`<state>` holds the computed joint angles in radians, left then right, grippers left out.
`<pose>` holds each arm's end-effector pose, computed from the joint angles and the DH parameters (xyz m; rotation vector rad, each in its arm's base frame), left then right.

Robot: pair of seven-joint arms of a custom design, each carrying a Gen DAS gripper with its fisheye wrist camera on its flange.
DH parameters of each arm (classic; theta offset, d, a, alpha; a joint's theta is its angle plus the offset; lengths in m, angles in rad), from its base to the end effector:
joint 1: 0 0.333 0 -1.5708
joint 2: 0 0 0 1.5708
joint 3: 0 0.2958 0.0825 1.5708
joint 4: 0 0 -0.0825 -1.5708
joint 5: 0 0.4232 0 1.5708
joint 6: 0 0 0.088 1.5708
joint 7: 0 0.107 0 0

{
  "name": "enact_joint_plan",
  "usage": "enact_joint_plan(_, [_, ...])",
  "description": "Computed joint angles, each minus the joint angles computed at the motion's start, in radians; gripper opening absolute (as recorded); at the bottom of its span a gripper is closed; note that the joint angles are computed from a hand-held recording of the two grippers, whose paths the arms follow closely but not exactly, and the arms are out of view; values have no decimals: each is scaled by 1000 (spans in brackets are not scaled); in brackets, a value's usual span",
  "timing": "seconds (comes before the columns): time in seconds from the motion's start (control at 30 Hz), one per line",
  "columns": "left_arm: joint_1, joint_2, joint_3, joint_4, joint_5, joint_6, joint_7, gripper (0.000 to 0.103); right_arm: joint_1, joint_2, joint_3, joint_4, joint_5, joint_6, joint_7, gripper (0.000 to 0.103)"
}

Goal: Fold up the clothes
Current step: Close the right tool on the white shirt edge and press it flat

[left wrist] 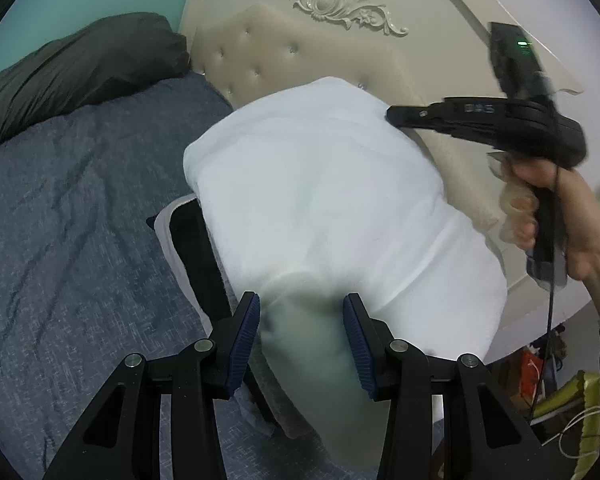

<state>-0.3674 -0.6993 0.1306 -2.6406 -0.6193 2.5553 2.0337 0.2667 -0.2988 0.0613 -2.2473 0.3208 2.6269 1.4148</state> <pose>0.4209 -0.0927 0.4939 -1.6912 2.2570 -1.1908 0.5233 0.1723 0.5312 -1.9526 1.4960 -0.3322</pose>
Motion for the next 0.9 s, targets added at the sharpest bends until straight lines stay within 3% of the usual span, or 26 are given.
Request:
enact_joint_plan(0.43, [-8, -7, 15, -4, -36, -4, 59, 48, -36, 126, -17, 35, 10, -29, 101, 0])
enact_joint_plan(0.83, [14, -40, 7, 6, -7, -20, 47, 47, -8, -18, -30, -80, 108, 136, 14, 0])
enact_joint_plan(0.9, [16, -50, 10, 8, -2, -26, 41, 47, 44, -67, -68, -104, 186, 139, -72, 0])
